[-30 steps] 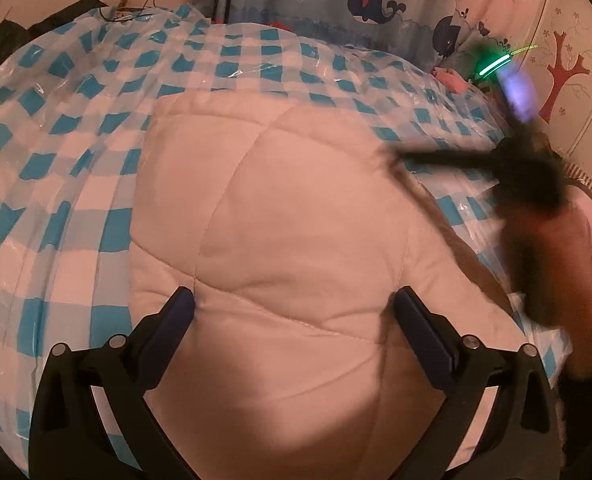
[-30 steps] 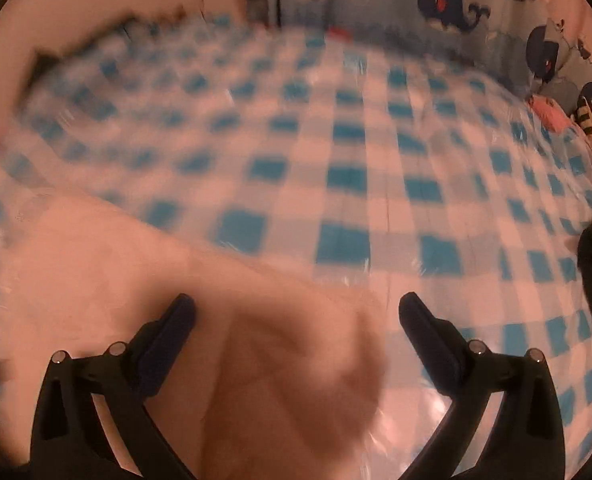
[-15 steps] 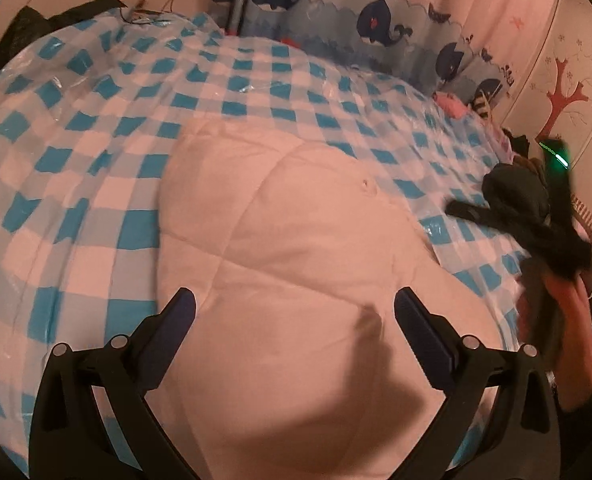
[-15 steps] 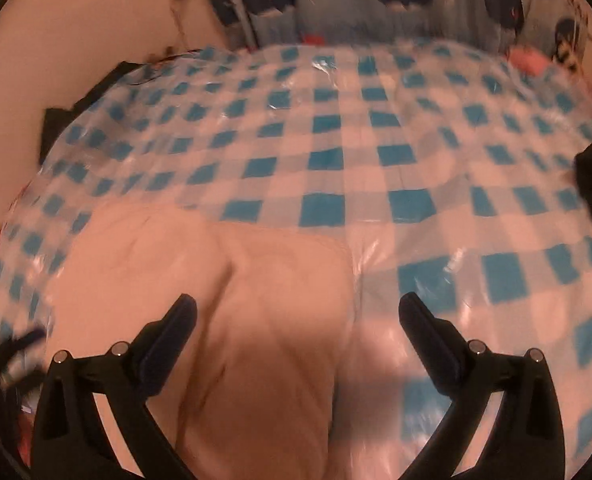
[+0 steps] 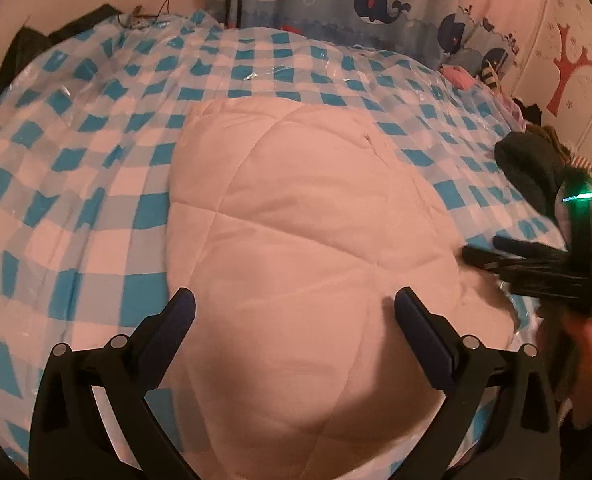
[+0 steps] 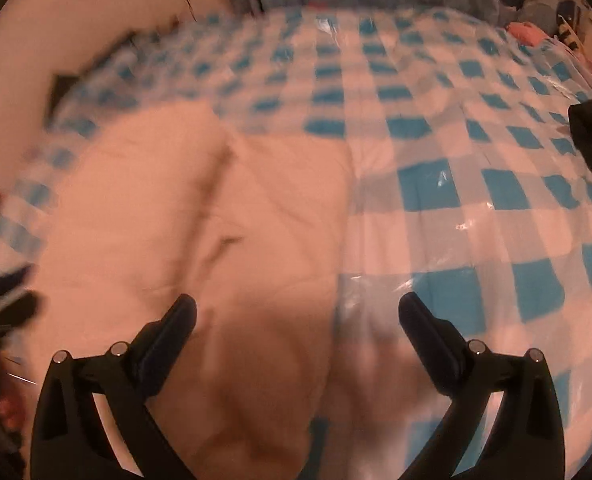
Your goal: Fold large clothes
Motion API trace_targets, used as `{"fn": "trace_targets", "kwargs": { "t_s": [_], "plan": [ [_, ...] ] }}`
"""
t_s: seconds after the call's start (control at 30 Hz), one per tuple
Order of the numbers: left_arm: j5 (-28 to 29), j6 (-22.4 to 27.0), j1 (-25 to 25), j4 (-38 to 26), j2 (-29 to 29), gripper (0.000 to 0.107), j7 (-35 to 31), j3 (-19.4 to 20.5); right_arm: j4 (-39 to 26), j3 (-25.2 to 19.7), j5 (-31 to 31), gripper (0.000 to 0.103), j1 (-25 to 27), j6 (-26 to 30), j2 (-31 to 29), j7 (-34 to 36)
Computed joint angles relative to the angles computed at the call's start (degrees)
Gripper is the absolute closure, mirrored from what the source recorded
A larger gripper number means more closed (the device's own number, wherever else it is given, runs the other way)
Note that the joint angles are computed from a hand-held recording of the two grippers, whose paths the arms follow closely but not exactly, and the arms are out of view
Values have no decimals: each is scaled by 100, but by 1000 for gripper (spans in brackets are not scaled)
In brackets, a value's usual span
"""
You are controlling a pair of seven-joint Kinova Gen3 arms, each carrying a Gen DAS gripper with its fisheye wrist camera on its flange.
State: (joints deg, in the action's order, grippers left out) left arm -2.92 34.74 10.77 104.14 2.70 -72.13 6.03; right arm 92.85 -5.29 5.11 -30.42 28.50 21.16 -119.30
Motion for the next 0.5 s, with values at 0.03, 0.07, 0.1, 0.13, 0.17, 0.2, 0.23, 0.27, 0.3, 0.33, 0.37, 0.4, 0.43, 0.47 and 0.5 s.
{"fn": "trace_targets", "kwargs": {
  "t_s": [0.03,0.07,0.1,0.13,0.17,0.2,0.23,0.27,0.3,0.33,0.37,0.4,0.43,0.47,0.5],
  "plan": [
    [-233,33,-29,-3,0,12,218,123,164,26,25,5,-87,-123,-49,32],
    [-466,106,-152,-15,-4,12,443,351,222,152,21,5,-280,-153,9,95],
    [-699,185,-300,-26,-18,12,659,617,174,232,-76,5,-396,-89,148,156],
    [-932,246,-448,-29,-37,12,887,882,64,260,-265,5,-407,67,338,258],
    [-1165,356,-572,-33,-105,12,1078,1148,-63,218,-498,5,-311,272,455,283],
    [-1398,440,-702,-27,-171,12,1272,1413,-162,72,-698,5,-112,399,514,332],
    [-1631,523,-830,-17,-246,12,1466,1679,-222,-93,-804,5,85,497,515,451],
    [-1864,615,-947,9,-361,12,1659,1944,-273,-225,-817,5,215,611,488,520],
    [-2097,706,-1074,26,-443,12,1862,2209,-290,-303,-737,5,262,663,443,496],
    [-2330,831,-1121,28,-524,12,2049,2404,-266,-349,-646,5,284,679,353,458],
    [-2563,922,-1063,58,-637,12,2208,2494,-192,-402,-648,5,330,635,252,438],
    [-2796,1011,-898,84,-721,12,2381,2478,-88,-401,-744,5,355,565,137,475],
    [-3018,1086,-639,110,-771,12,2560,2355,30,-357,-846,5,342,457,48,529],
    [-3146,1150,-373,116,-808,12,2665,2190,142,-275,-965,5,297,376,-60,599],
    [-3256,1198,-108,138,-861,12,2756,2023,248,-187,-1045,5,235,274,-118,638]
  ]
}}
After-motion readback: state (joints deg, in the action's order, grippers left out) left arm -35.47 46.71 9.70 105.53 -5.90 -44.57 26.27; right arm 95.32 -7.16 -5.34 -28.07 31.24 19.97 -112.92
